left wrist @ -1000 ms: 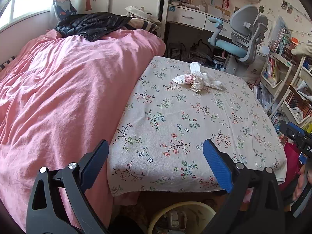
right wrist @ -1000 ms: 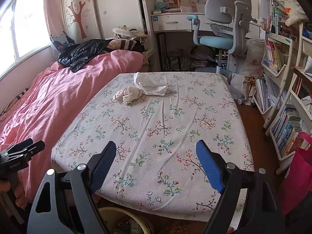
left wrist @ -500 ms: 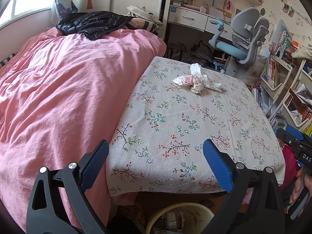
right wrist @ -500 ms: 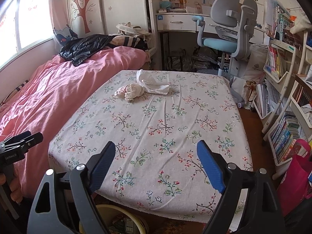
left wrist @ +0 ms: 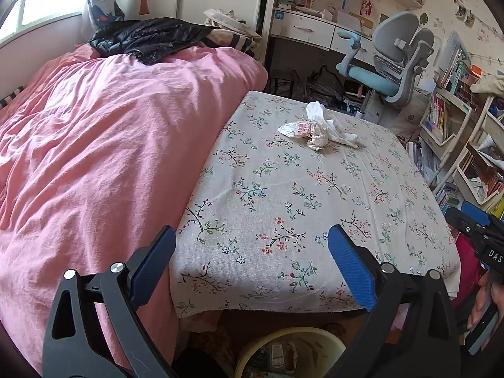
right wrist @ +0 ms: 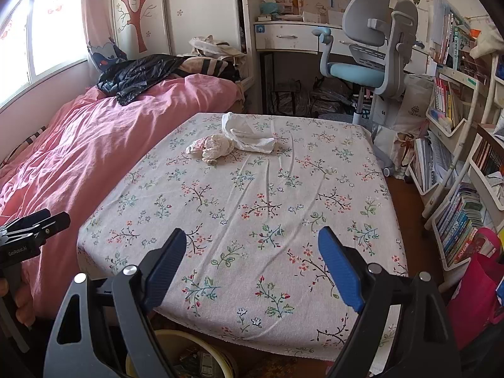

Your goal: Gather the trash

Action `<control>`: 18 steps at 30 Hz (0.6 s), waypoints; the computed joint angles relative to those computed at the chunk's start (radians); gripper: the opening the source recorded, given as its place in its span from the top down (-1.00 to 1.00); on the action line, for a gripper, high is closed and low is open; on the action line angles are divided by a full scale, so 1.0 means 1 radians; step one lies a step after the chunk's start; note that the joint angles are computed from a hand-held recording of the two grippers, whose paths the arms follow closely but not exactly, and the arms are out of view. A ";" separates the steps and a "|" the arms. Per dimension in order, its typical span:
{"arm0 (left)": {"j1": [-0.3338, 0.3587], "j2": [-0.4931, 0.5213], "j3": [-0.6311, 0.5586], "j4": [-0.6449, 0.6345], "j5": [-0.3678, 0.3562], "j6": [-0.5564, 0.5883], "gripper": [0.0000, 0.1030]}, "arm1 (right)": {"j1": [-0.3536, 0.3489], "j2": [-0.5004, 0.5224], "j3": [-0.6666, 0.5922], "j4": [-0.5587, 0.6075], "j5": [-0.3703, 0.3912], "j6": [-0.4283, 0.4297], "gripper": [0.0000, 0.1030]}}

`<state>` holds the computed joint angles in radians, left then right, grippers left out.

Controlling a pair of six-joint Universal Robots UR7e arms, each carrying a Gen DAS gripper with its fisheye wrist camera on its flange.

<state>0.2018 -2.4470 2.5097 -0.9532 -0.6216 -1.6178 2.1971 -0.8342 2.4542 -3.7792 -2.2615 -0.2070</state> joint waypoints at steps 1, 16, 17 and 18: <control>-0.001 -0.001 0.000 0.002 -0.001 -0.002 -0.82 | 0.001 0.000 0.000 0.001 -0.001 0.001 -0.60; -0.002 -0.002 0.001 0.004 0.001 -0.006 -0.82 | 0.003 0.002 -0.001 0.001 -0.002 0.002 -0.60; -0.002 -0.002 0.001 0.003 0.001 -0.006 -0.82 | 0.003 0.002 -0.001 0.001 -0.002 0.002 -0.60; -0.001 -0.001 0.002 0.002 0.001 -0.006 -0.82 | 0.002 0.001 -0.001 0.002 -0.003 0.002 -0.60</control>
<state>0.2004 -2.4484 2.5113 -0.9514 -0.6205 -1.6236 2.1994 -0.8331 2.4529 -3.7768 -2.2641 -0.2048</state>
